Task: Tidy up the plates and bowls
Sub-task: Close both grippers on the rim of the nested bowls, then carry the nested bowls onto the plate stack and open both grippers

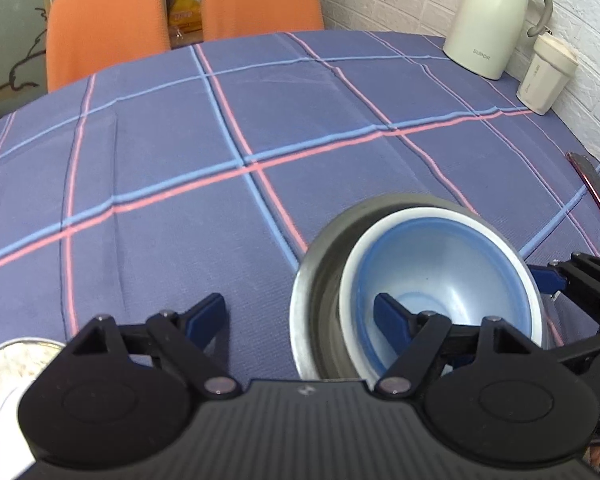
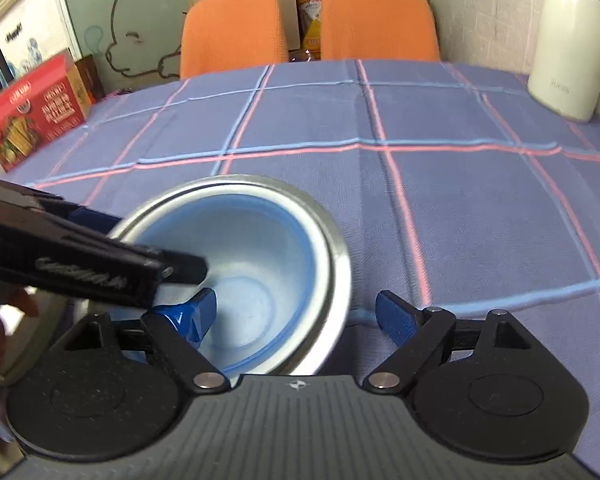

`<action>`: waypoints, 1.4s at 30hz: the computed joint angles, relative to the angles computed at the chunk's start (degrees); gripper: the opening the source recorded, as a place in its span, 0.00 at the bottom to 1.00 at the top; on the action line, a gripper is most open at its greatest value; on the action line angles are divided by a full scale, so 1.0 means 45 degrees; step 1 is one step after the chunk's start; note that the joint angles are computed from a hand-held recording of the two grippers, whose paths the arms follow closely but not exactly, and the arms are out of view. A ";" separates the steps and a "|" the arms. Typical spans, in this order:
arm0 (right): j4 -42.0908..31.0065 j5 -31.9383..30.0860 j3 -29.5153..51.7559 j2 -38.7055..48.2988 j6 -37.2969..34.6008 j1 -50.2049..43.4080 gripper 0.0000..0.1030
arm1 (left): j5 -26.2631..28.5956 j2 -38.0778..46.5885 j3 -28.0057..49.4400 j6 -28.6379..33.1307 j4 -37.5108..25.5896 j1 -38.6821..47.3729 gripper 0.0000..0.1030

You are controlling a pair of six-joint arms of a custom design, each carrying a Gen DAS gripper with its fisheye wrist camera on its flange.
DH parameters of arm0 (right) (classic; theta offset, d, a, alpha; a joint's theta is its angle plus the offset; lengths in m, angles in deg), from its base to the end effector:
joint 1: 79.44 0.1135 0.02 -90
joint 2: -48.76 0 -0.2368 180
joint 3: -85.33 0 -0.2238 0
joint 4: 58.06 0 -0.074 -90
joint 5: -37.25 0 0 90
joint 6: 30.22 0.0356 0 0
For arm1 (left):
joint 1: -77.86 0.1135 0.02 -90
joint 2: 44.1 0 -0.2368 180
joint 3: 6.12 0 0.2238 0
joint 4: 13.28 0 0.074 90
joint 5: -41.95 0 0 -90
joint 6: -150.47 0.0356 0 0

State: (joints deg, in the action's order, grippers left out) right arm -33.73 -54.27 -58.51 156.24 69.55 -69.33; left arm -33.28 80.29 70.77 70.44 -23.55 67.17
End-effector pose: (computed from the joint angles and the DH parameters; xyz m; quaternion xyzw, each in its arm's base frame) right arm 0.2337 0.0426 0.0472 -0.0076 0.9303 0.0754 0.3589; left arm 0.3548 -0.0762 0.0522 0.2059 0.9309 -0.1252 0.2745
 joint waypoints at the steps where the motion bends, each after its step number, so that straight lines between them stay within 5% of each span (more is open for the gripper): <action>1: 0.0038 -0.0010 -0.0007 0.0017 0.0013 0.0041 0.72 | 0.0075 0.0090 0.0156 -0.0026 -0.0158 -0.0007 0.74; 5: 0.1489 -0.0509 -0.0366 0.0600 -0.0433 0.0005 0.70 | 0.0541 -0.0007 0.0053 0.0317 -0.0120 -0.0089 0.62; 7: 0.2387 -0.1541 -0.0580 0.0962 -0.0577 -0.0350 0.68 | 0.0874 -0.0081 0.0005 0.0504 -0.0205 -0.0145 0.46; 13: 0.2533 -0.1755 -0.0514 0.0963 0.0404 -0.0077 0.69 | 0.0591 -0.0232 0.0036 -0.0122 -0.0462 -0.0475 0.41; 22: 0.0764 -0.1109 -0.0518 -0.1250 0.1169 0.0094 0.72 | 0.0740 -0.1400 0.0040 -0.0674 -0.1011 -0.0593 0.40; 28: -0.0087 -0.0315 0.0058 -0.2240 0.1192 0.1680 0.73 | 0.0884 -0.3454 -0.1506 -0.0267 -0.0853 0.0867 0.42; 35: 0.0490 -0.0276 0.2060 -0.0184 0.1869 0.4610 0.73 | 0.1133 -0.5024 -0.3352 0.0962 -0.0814 0.4489 0.42; 42: 0.0039 -0.0045 0.3738 0.1696 0.2421 0.6418 0.73 | 0.2041 -0.3893 -0.3643 0.2228 -0.0524 0.7036 0.43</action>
